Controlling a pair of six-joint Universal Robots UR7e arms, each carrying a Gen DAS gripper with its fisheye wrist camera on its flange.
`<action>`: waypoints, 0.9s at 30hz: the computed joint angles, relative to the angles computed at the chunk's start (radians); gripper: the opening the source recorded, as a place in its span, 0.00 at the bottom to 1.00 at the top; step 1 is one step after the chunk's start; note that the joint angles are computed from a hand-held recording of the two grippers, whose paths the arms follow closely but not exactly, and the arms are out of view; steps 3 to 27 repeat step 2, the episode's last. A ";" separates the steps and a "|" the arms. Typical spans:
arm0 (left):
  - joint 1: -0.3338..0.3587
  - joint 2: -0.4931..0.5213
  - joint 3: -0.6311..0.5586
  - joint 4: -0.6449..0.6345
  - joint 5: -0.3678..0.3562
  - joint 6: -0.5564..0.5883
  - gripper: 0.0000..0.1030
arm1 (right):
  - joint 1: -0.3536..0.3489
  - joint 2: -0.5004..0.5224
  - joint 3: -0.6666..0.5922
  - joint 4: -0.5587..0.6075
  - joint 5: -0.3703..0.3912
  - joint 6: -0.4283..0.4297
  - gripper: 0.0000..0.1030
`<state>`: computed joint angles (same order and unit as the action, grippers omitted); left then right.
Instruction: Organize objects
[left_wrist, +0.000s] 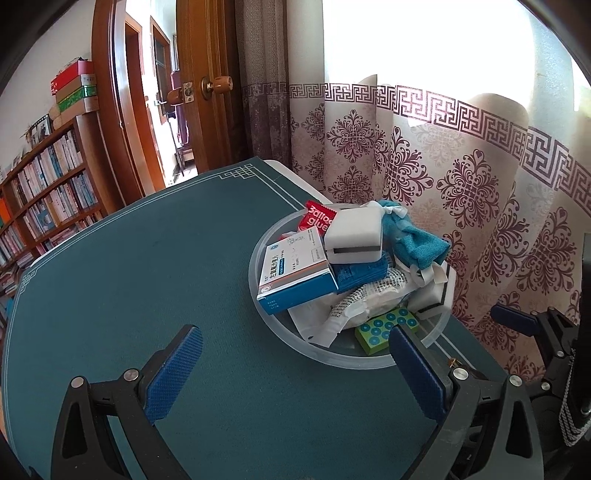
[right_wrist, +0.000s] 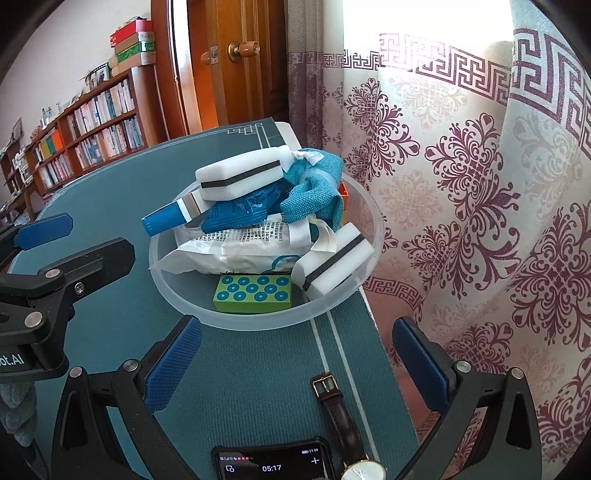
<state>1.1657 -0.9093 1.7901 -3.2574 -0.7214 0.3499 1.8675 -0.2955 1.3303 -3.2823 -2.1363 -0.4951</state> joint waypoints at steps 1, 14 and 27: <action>-0.001 0.001 0.002 -0.008 0.001 0.010 1.00 | 0.000 0.000 0.000 0.000 -0.001 0.003 1.00; -0.001 0.000 0.003 -0.011 -0.002 0.018 1.00 | 0.001 -0.001 0.002 -0.001 -0.001 0.006 1.00; -0.001 0.000 0.003 -0.011 -0.002 0.018 1.00 | 0.001 -0.001 0.002 -0.001 -0.001 0.006 1.00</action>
